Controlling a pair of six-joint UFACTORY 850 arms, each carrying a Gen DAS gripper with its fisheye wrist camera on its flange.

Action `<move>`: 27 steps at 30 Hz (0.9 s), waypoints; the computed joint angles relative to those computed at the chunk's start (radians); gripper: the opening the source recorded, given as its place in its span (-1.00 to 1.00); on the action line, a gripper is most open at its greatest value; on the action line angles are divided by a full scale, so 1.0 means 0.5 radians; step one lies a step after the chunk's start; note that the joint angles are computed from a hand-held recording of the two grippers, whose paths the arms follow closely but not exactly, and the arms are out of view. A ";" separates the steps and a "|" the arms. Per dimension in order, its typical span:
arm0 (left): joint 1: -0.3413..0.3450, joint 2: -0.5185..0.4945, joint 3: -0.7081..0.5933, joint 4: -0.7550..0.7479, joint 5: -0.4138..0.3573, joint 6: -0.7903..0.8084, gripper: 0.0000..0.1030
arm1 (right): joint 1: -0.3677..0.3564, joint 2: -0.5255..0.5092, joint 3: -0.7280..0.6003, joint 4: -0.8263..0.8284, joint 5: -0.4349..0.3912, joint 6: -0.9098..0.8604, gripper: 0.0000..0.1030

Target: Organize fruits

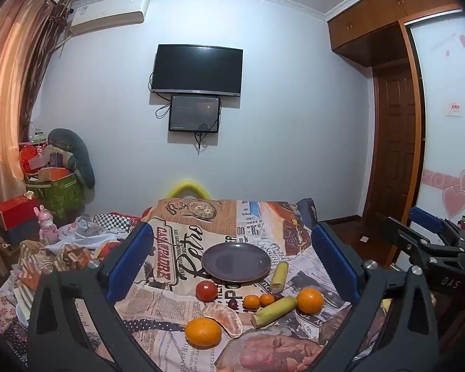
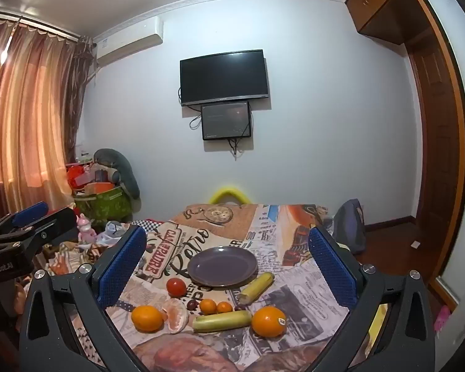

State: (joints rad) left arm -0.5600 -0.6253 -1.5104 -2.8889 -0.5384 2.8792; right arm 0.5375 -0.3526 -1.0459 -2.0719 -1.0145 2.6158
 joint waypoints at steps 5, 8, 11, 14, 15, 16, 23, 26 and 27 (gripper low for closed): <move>-0.002 0.004 0.003 -0.005 0.011 0.016 1.00 | -0.003 0.002 0.011 -0.030 -0.016 0.024 1.00; -0.009 0.009 0.006 -0.012 0.018 0.020 1.00 | -0.006 0.009 0.018 -0.038 -0.009 0.033 1.00; -0.016 0.016 0.015 -0.027 0.014 0.048 1.00 | 0.000 0.002 0.014 -0.028 -0.022 0.023 1.00; -0.007 0.004 0.006 0.002 0.011 0.029 1.00 | 0.006 0.000 0.014 -0.025 -0.031 0.026 1.00; -0.007 0.005 0.006 0.009 0.013 0.023 1.00 | 0.009 -0.001 0.014 -0.023 -0.033 0.025 1.00; -0.007 0.005 0.006 0.015 0.015 0.017 1.00 | 0.010 -0.001 0.014 -0.023 -0.034 0.026 1.00; 0.003 -0.009 -0.013 0.031 0.027 -0.018 1.00 | -0.013 0.016 0.030 -0.048 -0.024 0.040 1.00; 0.006 -0.009 -0.015 0.045 0.031 -0.031 1.00 | -0.022 0.054 0.056 -0.049 -0.013 0.032 1.00; 0.007 -0.008 -0.015 0.046 0.032 -0.031 1.00 | -0.023 0.053 0.058 -0.052 -0.014 0.036 1.00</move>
State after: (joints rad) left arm -0.5567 -0.6294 -1.5177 -2.8661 -0.5223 2.8639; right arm 0.5260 -0.3260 -1.0171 -2.0981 -1.0218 2.6337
